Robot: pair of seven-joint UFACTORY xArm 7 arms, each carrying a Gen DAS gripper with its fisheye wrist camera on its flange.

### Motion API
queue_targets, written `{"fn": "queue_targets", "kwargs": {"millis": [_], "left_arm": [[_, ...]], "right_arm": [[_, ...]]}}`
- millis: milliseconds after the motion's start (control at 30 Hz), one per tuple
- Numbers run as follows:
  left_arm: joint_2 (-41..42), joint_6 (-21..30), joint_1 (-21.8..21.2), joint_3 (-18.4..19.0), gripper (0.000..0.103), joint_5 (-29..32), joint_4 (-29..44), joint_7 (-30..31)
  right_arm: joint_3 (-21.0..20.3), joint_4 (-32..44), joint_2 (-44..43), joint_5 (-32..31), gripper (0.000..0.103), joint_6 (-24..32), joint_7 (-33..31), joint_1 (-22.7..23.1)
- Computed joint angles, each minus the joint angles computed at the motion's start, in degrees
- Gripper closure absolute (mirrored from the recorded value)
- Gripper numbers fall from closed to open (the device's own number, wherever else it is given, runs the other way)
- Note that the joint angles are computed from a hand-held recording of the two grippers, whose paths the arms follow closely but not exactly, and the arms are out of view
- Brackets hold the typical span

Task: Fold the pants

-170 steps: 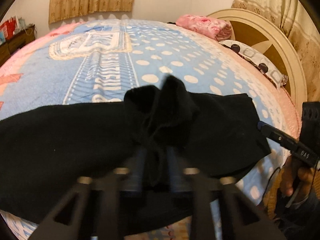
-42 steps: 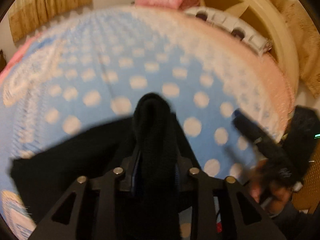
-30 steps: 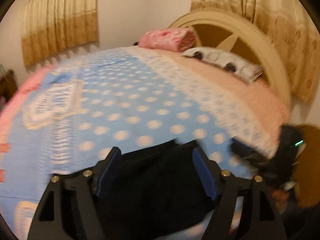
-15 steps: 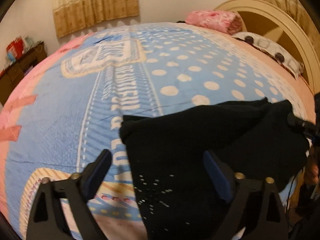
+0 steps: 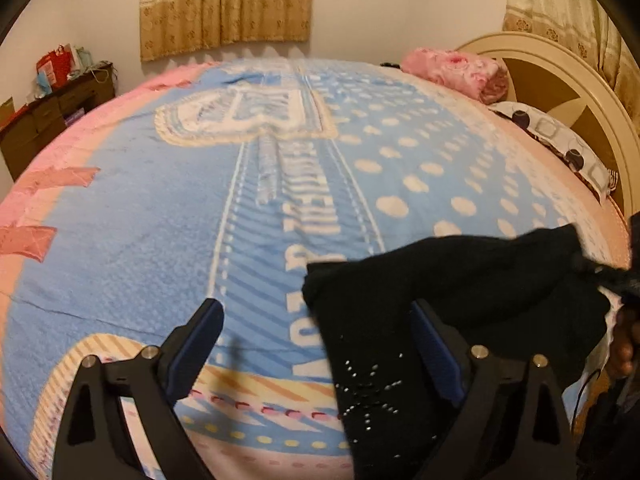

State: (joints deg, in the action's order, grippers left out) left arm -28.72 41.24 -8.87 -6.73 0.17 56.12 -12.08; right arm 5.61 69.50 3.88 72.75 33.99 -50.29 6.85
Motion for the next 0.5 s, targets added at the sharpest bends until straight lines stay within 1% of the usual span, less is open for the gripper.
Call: {"fn": "queue_targets", "kwargs": {"millis": [33,67,100,133,167,200,267,300,333,367,400,433,467,500], "left_arm": [[0.1,0.0,0.0,-0.2,0.007,0.0,-0.1,-0.3],[0.2,0.1,0.1,-0.2,0.007,0.2,0.0,-0.4],[0.0,0.1,0.2,-0.4,0.007,0.5,0.1,-0.5],[-0.3,0.0,0.2,-0.5,0.008,0.7,0.2,-0.5],[-0.8,-0.2,0.4,-0.7,0.008,1.2,0.2,-0.9],[-1.8,-1.3,1.1,-1.5,0.008,2.2,-0.2,-2.2],[-3.1,-3.1,1.3,-2.2,0.008,2.8,-0.7,-3.4],[-3.9,-3.8,0.6,-2.2,0.008,2.2,-1.2,-3.7],[-4.2,-4.1,0.0,-2.1,0.008,1.6,-1.4,-3.8],[-4.6,-4.2,-1.1,-2.0,0.008,0.6,-2.0,-3.8],[-4.7,-3.6,-2.0,-1.8,0.008,-0.2,-2.1,-3.4],[-4.7,-2.7,-3.0,-1.9,0.008,-0.7,-2.4,-2.7],[-4.5,-1.8,-3.1,-2.7,0.008,0.1,-2.5,-2.4],[-4.2,-0.7,-1.9,-4.6,0.008,2.6,-2.9,-2.9]], "right_arm": [[1.9,-0.2,0.9,-1.0,0.074,-0.2,2.0,-2.3],[1.7,-1.1,0.5,0.3,0.065,-0.1,2.1,-2.7],[-0.4,-2.6,-0.6,1.9,0.049,-2.4,1.3,-0.7],[-0.4,-3.8,-2.0,1.5,0.046,-6.0,1.3,-0.4],[-0.4,-4.9,-3.2,1.5,0.046,-8.7,0.6,0.0],[-0.6,-5.8,-4.4,2.4,0.046,-10.0,-0.6,0.2],[-1.3,-7.3,-7.3,6.8,0.046,-10.6,-4.9,0.8],[-1.5,-8.0,-8.7,8.7,0.046,-11.0,-7.3,1.5],[-1.4,-8.4,-10.1,11.4,0.046,-11.6,-11.6,2.5],[-1.3,-8.9,-11.1,13.0,0.046,-11.7,-14.5,3.5],[-1.4,-9.8,-12.2,15.1,0.046,-10.6,-18.2,4.5],[-1.4,-10.6,-13.1,16.3,0.046,-8.1,-21.1,5.5],[-1.5,-11.4,-13.6,16.7,0.046,-6.3,-22.7,6.2],[-1.3,-11.8,-13.5,16.4,0.046,-4.9,-23.7,6.8]]}}
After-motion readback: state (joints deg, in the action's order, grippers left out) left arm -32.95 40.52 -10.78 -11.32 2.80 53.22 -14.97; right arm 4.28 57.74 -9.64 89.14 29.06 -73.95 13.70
